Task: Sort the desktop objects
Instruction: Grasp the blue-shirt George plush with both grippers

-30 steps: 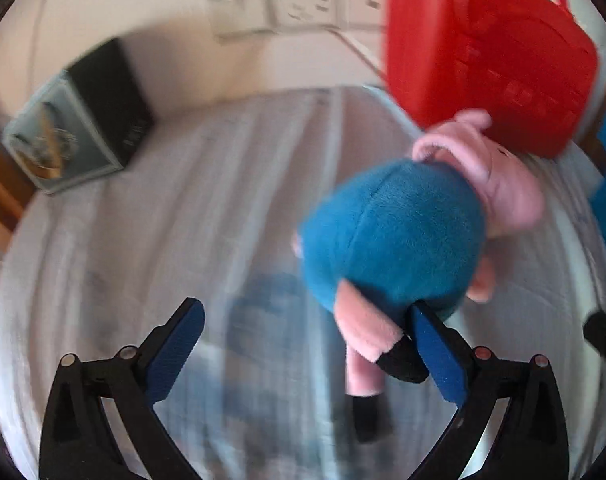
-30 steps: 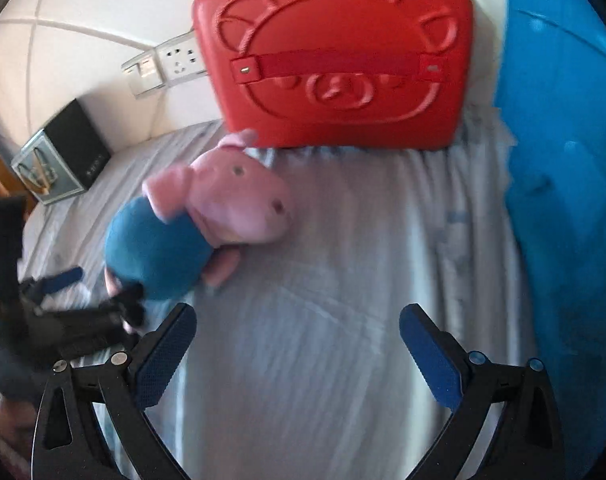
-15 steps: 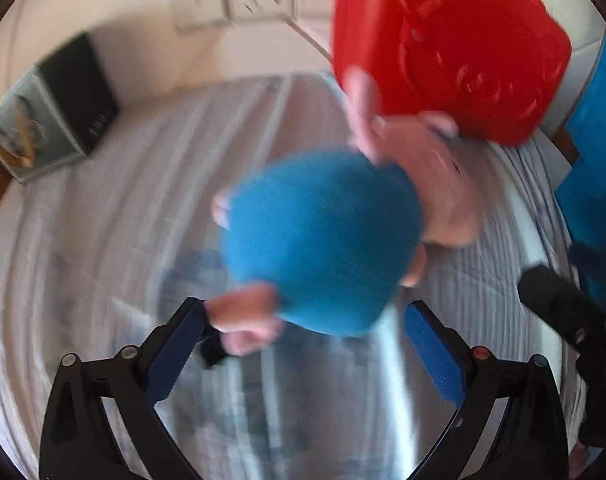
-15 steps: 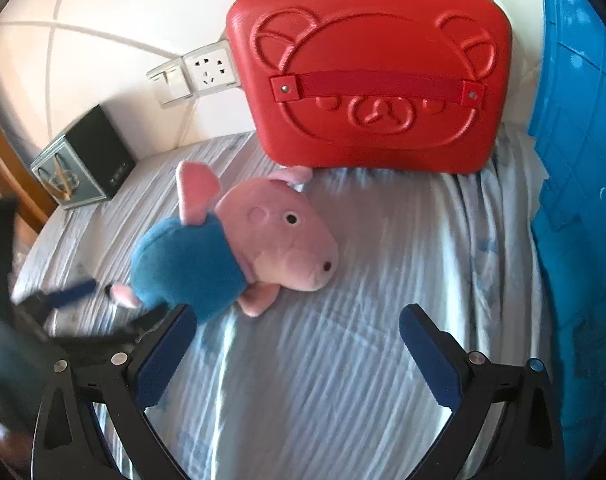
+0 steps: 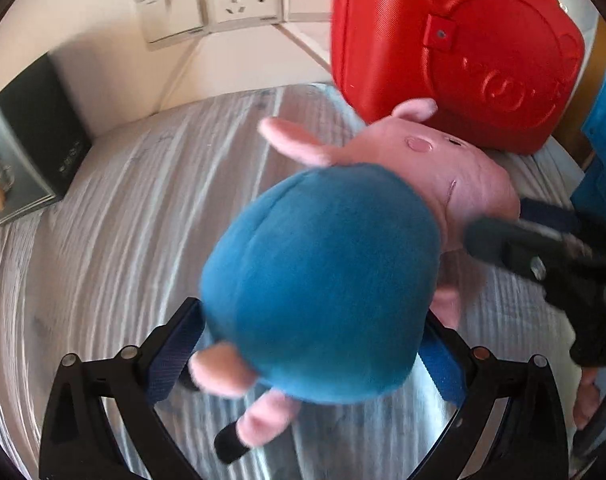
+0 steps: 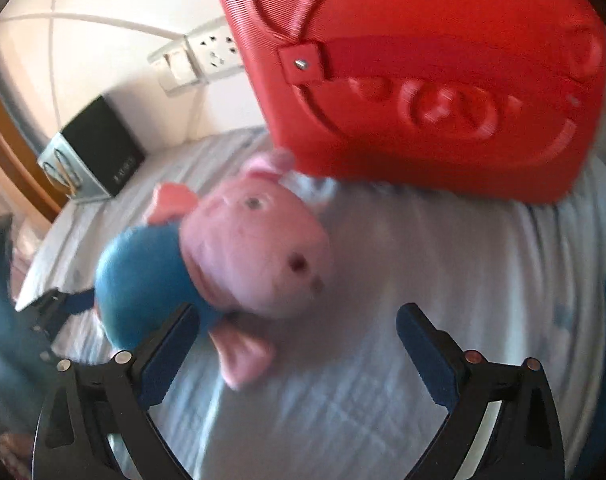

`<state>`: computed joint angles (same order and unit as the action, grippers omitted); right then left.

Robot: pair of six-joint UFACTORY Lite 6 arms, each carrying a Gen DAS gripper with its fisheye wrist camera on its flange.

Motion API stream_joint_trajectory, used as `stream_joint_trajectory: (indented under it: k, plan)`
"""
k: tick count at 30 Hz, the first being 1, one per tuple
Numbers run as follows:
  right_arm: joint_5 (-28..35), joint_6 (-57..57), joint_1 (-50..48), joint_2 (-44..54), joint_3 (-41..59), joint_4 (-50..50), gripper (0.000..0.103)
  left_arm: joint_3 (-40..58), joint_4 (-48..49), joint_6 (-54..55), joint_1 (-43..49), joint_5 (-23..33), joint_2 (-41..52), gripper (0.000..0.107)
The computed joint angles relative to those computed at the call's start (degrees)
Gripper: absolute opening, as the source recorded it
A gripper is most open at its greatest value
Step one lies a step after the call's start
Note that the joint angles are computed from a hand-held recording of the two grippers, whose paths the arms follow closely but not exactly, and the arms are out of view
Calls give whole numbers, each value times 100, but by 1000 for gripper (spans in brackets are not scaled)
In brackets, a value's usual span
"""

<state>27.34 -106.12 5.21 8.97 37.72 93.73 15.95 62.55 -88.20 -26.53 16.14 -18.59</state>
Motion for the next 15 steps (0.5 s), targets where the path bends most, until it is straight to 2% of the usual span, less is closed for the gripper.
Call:
stream_joint_trajectory:
  k: [2,3,4,5,7,11,13,15]
  plan:
    - [-12,-117,197,335,310,239,97,-3,888,-943,-71,35,168,101]
    - [-132,-164,346,522,475,344,91,-46,1251,-1285,-20,6,165,95]
    - [-103,-25,414,691,616,226,72,-82,1374,-1413,-7,14,135,91]
    - [40,71,436,790,675,181,67,-117,1267,-1329,-21,20,46,89]
    - [-117,-178,555,604,522,448,63,-161,1162,-1052,151,-86,-67,82]
    - [-176,69,545,192,234,263,59,-192,-13,-5,-184,231,-493,77]
    - [-219,292,528,-210,-13,54,59,-210,-500,321,-491,534,-795,76]
    - [-208,711,488,-783,-313,-324,58,-235,-1054,655,-982,1112,-1356,76]
